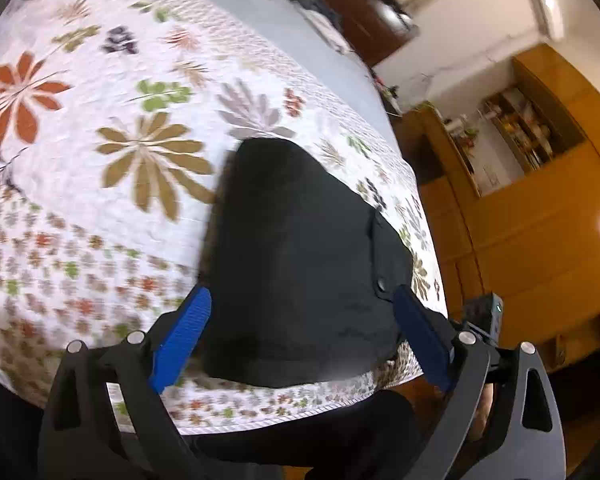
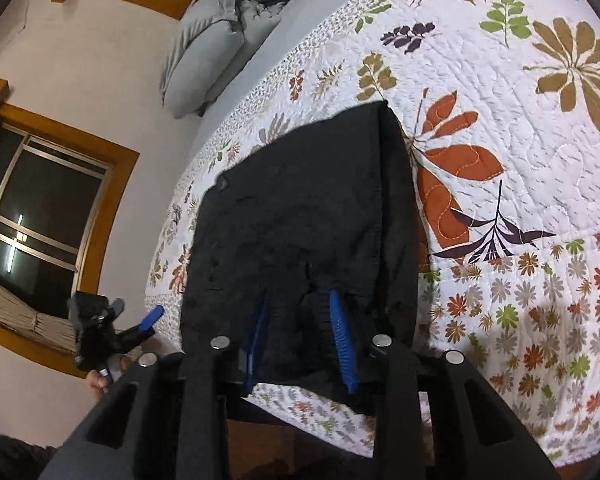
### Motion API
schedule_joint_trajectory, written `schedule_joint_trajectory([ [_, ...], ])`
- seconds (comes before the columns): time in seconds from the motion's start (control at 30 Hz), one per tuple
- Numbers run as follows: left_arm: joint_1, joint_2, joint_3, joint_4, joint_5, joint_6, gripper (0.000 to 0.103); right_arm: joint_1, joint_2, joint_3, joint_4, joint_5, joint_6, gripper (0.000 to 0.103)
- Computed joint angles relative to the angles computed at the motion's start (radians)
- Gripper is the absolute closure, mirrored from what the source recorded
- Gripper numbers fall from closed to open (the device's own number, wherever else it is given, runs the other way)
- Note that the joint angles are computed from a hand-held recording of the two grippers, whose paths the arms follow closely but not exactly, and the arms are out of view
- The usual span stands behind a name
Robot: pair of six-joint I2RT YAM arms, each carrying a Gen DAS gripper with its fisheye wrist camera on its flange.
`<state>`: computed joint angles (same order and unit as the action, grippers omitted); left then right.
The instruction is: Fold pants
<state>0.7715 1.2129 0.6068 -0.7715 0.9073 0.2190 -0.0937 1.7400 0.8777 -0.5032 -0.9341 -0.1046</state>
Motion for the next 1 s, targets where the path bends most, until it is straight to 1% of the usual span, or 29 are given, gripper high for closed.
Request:
schedule_joint_trajectory([
  [0.03,0.04,0.067,0.038,-0.04,0.011,0.057,0.009,-0.01,-0.028,0.0,-0.016,-0.011,0.008,0.052],
  [0.1,0.065,0.142,0.087,-0.073,0.016,0.089,0.008,-0.037,-0.064,0.007,-0.067,-0.016,0.015,0.024],
  [0.17,0.07,0.276,0.17,-0.139,0.05,0.155,0.005,-0.057,-0.07,0.025,-0.107,0.011,0.04,0.009],
  [0.2,0.064,0.321,0.201,-0.165,0.057,0.169,0.004,-0.068,-0.062,0.04,-0.139,0.021,0.039,0.008],
  [0.23,0.05,0.408,0.257,-0.209,0.07,0.196,0.003,-0.085,-0.037,0.071,-0.198,0.028,0.025,0.008],
  [0.27,0.04,0.456,0.288,-0.232,0.076,0.206,0.003,-0.1,-0.007,0.1,-0.245,0.032,0.017,0.006],
  [0.33,0.015,0.556,0.361,-0.275,0.088,0.218,0.003,-0.128,0.047,0.15,-0.33,0.03,0.006,0.005],
  [0.43,-0.028,0.603,0.406,-0.232,0.068,0.176,0.003,-0.168,0.08,0.174,-0.383,0.022,-0.046,0.004],
  [0.57,-0.09,0.655,0.448,-0.225,0.056,0.181,0.003,-0.2,0.12,0.202,-0.435,0.009,-0.121,0.004],
  [0.73,-0.179,0.712,0.462,-0.168,0.047,0.166,0.003,-0.177,0.196,0.236,-0.418,0.012,-0.129,0.004],
  [0.83,-0.246,0.749,0.467,-0.12,0.036,0.143,0.003,-0.146,0.246,0.255,-0.379,0.0,-0.1,0.004],
  [0.93,-0.304,0.782,0.465,-0.03,-0.035,0.084,0.003,-0.133,0.28,0.265,-0.36,-0.011,-0.1,0.004],
  [1.0,-0.321,0.821,0.473,-0.003,-0.081,0.067,0.003,-0.133,0.299,0.275,-0.368,-0.011,-0.113,0.004],
])
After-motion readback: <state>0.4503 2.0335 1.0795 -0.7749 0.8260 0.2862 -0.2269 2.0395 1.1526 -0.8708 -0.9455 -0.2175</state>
